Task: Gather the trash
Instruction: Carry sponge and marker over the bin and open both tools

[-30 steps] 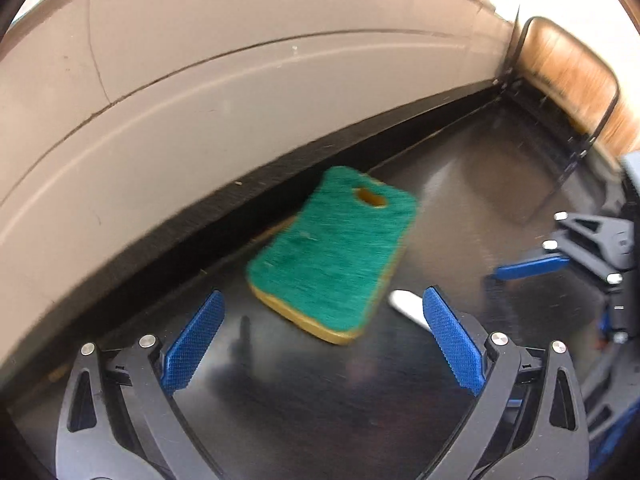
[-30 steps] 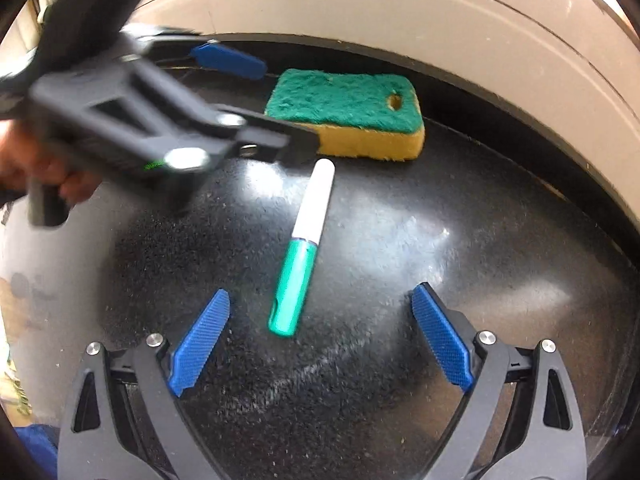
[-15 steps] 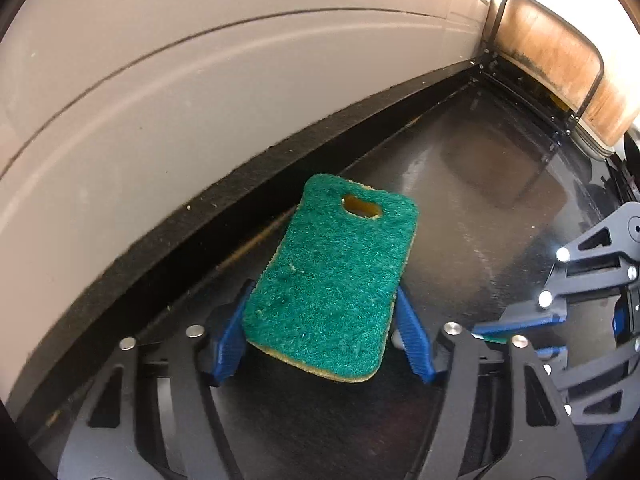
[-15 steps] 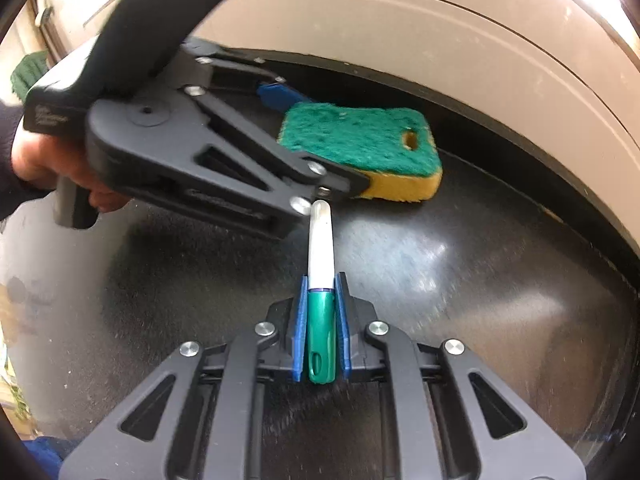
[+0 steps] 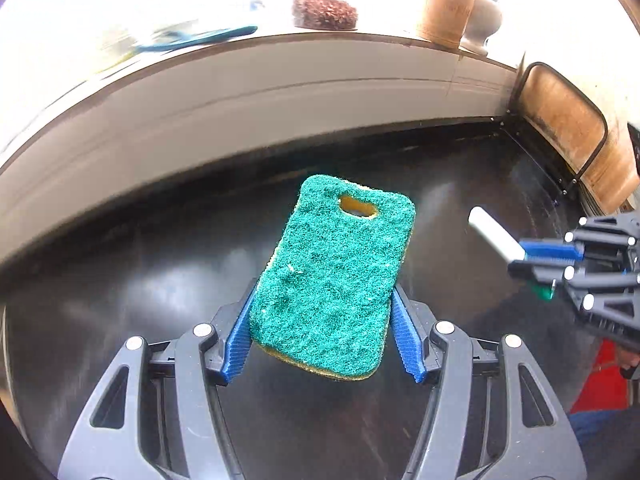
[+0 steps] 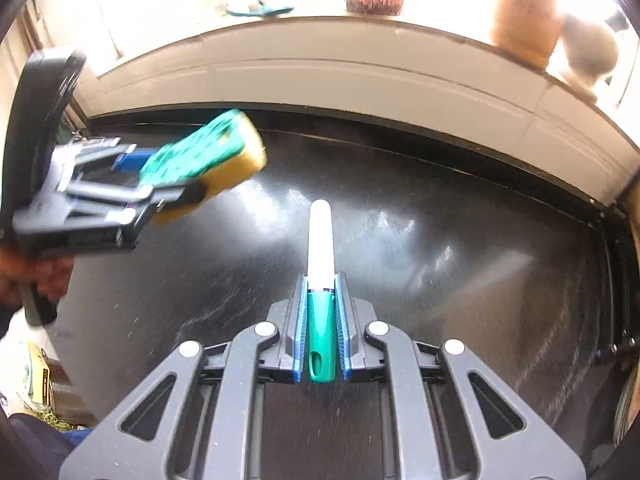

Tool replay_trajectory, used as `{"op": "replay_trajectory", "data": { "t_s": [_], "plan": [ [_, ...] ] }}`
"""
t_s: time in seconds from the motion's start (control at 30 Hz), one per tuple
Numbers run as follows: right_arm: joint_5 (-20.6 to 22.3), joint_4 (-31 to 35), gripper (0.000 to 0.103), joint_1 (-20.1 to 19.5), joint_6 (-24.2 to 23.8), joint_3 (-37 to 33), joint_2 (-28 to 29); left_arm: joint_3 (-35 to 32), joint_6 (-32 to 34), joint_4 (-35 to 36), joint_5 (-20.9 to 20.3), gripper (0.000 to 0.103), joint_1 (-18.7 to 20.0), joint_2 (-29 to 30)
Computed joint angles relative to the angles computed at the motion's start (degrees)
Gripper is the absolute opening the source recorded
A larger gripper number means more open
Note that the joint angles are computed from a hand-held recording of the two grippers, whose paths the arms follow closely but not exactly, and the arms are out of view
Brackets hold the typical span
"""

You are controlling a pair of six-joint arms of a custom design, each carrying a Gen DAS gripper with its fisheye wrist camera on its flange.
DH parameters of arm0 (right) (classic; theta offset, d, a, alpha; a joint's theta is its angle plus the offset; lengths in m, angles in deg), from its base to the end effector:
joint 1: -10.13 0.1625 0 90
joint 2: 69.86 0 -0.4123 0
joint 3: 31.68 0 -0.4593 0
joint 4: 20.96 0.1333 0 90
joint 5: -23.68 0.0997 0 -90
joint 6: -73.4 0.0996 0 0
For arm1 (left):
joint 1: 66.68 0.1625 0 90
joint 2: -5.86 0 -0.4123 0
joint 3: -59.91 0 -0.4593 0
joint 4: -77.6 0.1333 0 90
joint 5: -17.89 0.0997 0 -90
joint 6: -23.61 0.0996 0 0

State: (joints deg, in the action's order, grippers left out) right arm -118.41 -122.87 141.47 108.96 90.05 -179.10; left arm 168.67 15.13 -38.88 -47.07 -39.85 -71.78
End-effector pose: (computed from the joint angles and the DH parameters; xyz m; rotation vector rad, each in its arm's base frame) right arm 0.3130 -0.2729 0.3902 0.1233 -2.3277 0.6991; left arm -0.4326 -0.4154 0.2299 1.2751 2.4123 -0.2650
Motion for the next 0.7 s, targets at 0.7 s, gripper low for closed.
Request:
{"op": "replay_trajectory", "data": {
  "t_s": [0.7],
  "plan": [
    [8.9, -8.9, 0.014, 8.0, -10.1, -1.8, 9.1, 11.1, -34.4, 25.8, 13.0, 0.059, -13.7, -24.8]
  ]
}}
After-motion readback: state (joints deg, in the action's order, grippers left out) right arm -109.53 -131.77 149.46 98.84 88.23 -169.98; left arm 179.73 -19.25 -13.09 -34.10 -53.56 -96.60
